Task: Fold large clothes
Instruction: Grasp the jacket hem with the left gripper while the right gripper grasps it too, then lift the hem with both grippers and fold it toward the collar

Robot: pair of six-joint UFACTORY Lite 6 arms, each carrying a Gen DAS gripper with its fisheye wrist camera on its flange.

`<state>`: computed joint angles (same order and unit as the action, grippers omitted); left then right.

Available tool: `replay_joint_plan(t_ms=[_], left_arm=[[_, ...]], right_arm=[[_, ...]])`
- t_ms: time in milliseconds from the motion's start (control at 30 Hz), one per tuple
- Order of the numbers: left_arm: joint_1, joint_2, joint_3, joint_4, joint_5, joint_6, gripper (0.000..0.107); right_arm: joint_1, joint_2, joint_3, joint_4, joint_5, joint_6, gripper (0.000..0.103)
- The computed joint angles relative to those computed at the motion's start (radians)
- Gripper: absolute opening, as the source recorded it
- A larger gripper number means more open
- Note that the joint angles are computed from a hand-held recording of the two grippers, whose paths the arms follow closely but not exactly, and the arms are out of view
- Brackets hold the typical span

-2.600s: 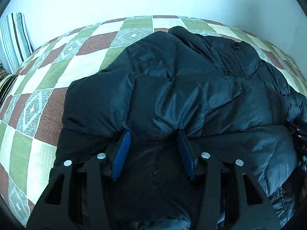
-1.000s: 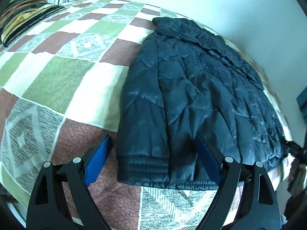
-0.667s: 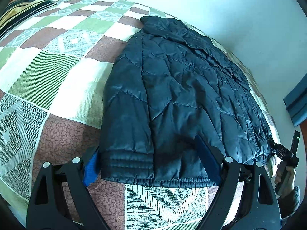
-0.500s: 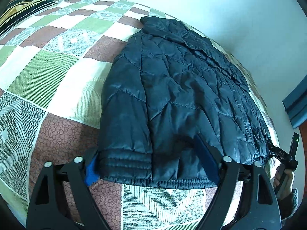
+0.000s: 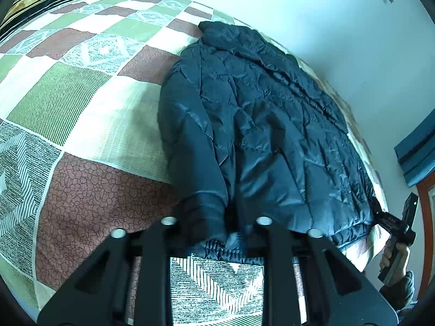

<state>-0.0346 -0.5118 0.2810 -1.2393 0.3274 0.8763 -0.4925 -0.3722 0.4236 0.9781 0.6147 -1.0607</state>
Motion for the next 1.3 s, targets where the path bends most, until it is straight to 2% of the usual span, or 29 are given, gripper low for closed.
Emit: replay_joint_plan(t_ms=[267, 400, 567, 667, 767, 967, 1167, 1300], left_arm=[[0.002, -0.107, -0.008, 0.127, 0.015, -0.146, 0.011], [0.085, -0.172, 0.010, 0.151, 0.118, -0.183, 0.011], [0.128, -0.092, 0.156, 0.101, 0.192, -0.153, 0.011], [0.099, 0.001, 0.285, 0.060, 0.189, -0.132, 0.011], [0.054, 0.159, 0.470, 0.049, 0.151, -0.117, 0.011], [0.031, 0.537, 0.884, 0.122, 0.102, -0.185, 0.011], [0.040, 0.991, 1.429, 0.385, 0.148, -0.500, 0.011], [0.033, 1.318, 1.848, 0.577, 0.219, -0.727, 0.011]], right_arm=[[-0.068, -0.032, -0.003, 0.005, 0.094, -0.017, 0.014], [-0.145, -0.022, 0.018, 0.020, 0.201, -0.038, 0.013], [-0.212, 0.082, 0.130, 0.083, 0.357, -0.036, 0.012], [-0.191, 0.155, 0.254, 0.139, 0.419, 0.003, 0.011], [-0.127, 0.241, 0.391, 0.193, 0.419, 0.047, 0.011], [0.025, 0.496, 0.740, 0.248, 0.319, 0.142, 0.011], [0.128, 0.872, 1.204, 0.195, 0.247, 0.344, 0.011], [0.185, 1.203, 1.622, 0.056, 0.250, 0.573, 0.011]])
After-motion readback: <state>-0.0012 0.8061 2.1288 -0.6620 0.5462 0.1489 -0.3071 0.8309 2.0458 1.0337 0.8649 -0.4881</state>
